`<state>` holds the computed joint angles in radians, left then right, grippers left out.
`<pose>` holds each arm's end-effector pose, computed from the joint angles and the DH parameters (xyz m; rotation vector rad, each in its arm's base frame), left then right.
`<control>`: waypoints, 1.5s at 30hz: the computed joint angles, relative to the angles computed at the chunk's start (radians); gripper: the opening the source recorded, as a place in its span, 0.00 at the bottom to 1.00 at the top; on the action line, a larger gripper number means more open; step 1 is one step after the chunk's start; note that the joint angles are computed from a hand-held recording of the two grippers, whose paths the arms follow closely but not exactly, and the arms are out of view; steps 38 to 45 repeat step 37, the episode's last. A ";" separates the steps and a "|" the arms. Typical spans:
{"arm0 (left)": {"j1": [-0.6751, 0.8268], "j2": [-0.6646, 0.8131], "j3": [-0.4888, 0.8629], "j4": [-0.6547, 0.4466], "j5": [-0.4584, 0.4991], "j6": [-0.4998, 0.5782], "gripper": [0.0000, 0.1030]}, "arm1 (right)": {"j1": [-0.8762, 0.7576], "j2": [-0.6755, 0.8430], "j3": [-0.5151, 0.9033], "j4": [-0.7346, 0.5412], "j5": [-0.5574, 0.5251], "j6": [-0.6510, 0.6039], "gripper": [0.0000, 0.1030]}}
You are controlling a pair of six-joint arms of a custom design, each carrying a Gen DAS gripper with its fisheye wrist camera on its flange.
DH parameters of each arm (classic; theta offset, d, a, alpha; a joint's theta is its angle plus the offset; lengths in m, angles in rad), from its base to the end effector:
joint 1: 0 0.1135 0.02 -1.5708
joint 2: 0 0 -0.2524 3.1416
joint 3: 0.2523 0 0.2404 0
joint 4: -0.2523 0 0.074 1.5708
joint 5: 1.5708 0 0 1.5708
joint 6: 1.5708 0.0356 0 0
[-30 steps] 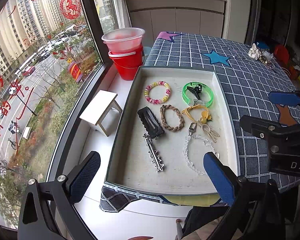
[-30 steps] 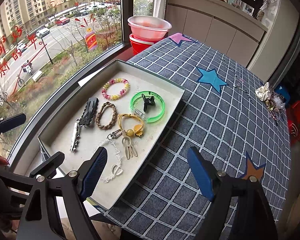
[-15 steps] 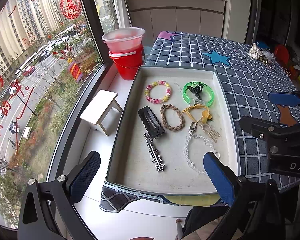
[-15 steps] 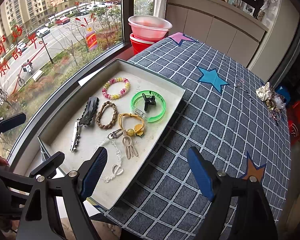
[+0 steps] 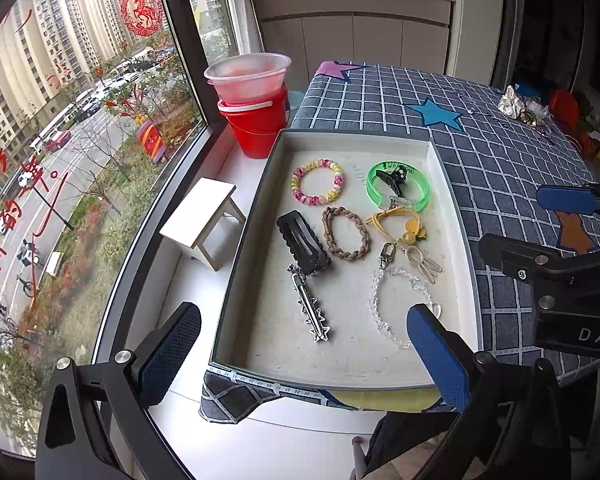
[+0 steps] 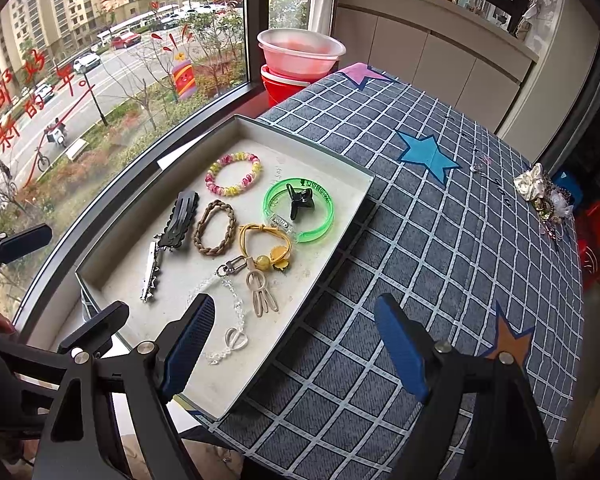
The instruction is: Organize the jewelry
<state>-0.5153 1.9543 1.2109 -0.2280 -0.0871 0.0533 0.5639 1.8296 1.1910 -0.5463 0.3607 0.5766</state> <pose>0.3393 -0.1886 0.1438 0.6791 2.4457 -0.0719 0.3006 0.1752 0.1675 0.1101 2.6230 -0.1260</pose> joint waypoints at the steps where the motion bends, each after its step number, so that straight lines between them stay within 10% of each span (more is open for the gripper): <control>1: 0.000 0.001 0.000 0.001 0.000 0.001 1.00 | 0.002 0.001 -0.001 0.001 0.001 0.002 0.82; 45: -0.002 0.027 0.019 -0.017 0.000 0.004 1.00 | -0.016 0.002 -0.019 0.023 -0.031 -0.010 0.82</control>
